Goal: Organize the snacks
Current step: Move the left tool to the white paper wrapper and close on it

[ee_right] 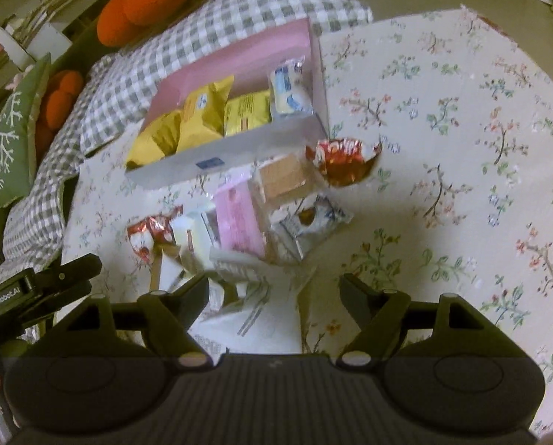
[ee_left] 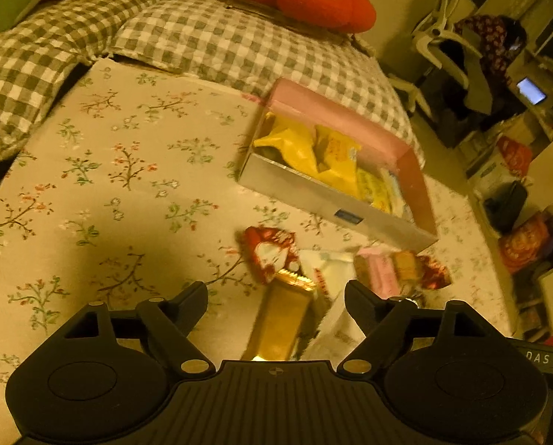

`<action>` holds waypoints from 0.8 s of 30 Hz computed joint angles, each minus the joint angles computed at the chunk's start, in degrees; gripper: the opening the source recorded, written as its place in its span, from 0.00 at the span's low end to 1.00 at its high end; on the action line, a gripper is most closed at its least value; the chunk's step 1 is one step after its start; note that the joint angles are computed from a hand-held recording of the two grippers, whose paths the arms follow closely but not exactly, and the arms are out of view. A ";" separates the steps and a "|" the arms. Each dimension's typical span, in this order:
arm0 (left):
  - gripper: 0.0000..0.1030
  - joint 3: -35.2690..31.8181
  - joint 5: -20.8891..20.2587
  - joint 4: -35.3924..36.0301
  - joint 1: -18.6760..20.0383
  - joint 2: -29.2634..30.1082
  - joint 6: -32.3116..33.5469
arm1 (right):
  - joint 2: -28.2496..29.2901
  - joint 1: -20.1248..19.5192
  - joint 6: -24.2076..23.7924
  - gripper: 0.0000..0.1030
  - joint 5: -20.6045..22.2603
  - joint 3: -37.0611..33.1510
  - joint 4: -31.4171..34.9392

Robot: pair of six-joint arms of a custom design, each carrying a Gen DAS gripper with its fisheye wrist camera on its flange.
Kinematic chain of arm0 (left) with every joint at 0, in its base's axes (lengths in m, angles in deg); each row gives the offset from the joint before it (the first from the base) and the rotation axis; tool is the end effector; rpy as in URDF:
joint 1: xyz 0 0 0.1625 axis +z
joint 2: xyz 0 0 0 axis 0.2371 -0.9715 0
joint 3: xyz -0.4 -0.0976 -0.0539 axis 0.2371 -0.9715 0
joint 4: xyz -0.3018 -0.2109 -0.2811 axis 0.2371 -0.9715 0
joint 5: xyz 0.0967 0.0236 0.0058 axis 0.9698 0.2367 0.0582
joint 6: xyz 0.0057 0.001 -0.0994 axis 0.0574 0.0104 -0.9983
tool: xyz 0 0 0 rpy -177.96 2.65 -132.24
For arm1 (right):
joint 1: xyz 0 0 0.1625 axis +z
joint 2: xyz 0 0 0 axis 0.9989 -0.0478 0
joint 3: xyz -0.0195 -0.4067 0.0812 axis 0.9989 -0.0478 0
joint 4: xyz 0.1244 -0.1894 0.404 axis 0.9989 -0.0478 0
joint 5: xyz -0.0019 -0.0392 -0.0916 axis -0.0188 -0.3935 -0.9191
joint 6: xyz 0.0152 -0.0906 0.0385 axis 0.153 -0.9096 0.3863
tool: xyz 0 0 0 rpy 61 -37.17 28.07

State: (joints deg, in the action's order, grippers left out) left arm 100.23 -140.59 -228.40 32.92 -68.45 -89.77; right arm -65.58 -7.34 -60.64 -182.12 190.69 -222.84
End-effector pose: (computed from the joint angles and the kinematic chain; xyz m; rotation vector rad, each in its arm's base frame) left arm -0.1731 -0.4690 0.0538 0.1111 2.6260 -0.8224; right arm 0.0288 -0.4670 0.1526 0.0260 -2.7247 0.6663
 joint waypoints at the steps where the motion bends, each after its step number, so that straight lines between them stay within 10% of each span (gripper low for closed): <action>1: 0.80 0.02 -0.15 0.31 -0.01 0.02 -0.03 | 0.24 0.13 0.28 0.73 -0.36 -0.18 0.75; 13: 0.80 -0.88 -1.28 1.17 -3.25 3.69 2.49 | 2.64 0.48 1.42 0.67 -3.27 -1.24 0.95; 24: 0.80 -1.69 -3.31 0.10 -4.58 7.17 5.03 | 3.51 0.82 0.89 0.32 -2.91 -1.16 -0.12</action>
